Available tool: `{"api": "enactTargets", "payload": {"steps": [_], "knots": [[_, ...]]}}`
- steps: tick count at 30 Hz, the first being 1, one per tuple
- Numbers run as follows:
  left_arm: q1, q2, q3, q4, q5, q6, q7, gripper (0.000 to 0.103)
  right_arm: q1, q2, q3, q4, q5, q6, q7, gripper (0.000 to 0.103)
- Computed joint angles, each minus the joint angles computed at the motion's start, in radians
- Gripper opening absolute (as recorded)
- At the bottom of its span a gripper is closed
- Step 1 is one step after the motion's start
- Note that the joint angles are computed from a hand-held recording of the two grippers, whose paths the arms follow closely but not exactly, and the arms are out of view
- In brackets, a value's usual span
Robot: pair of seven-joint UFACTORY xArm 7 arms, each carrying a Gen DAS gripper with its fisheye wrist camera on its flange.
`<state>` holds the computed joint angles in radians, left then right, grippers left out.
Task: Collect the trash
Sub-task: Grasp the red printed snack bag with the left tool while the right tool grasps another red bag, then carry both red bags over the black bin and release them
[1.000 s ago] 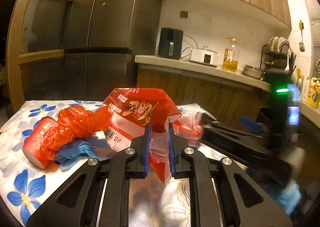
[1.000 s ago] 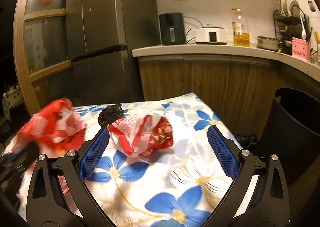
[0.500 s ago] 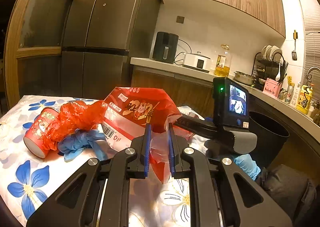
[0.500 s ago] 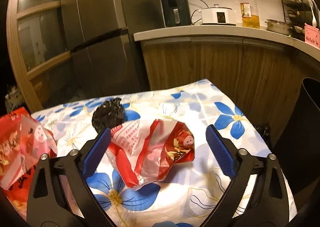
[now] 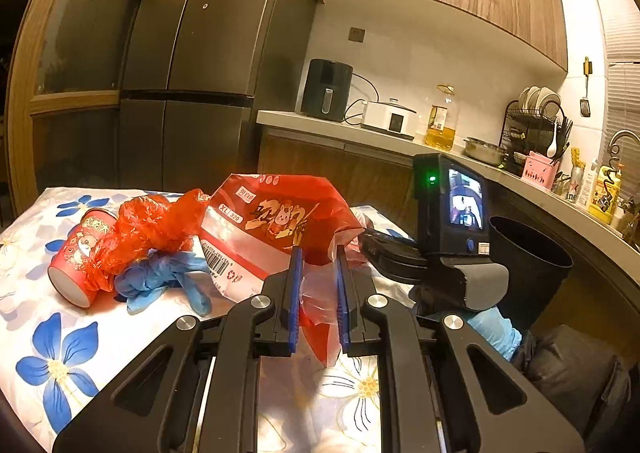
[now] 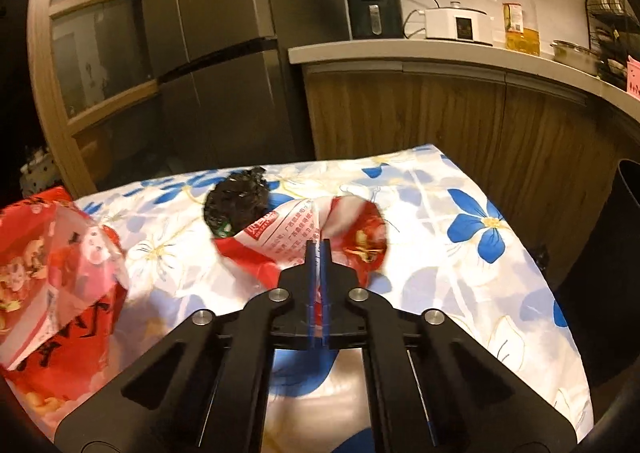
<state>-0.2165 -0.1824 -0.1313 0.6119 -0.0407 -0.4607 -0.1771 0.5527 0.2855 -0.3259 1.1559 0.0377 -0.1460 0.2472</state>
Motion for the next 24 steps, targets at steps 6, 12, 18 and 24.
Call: {"api": "enactTargets", "payload": {"steps": [6, 12, 18, 24], "knots": [[0.010, -0.024, -0.034, -0.010, -0.046, 0.007, 0.043, 0.014, 0.206, -0.112, -0.180, -0.153, 0.102, -0.090, -0.097, 0.000], [0.019, -0.048, -0.085, -0.020, -0.106, 0.002, 0.090, 0.014, 0.461, -0.240, -0.352, -0.258, 0.470, -0.162, -0.454, 0.000], [0.013, -0.068, -0.122, -0.022, -0.149, -0.002, 0.121, 0.014, 0.404, -0.382, -0.234, -0.333, 0.750, -0.250, -0.761, 0.000], [0.008, -0.044, -0.181, 0.027, -0.204, 0.004, 0.171, 0.014, 0.281, -0.490, -0.127, -0.409, 0.829, -0.307, -0.857, 0.000]]}}
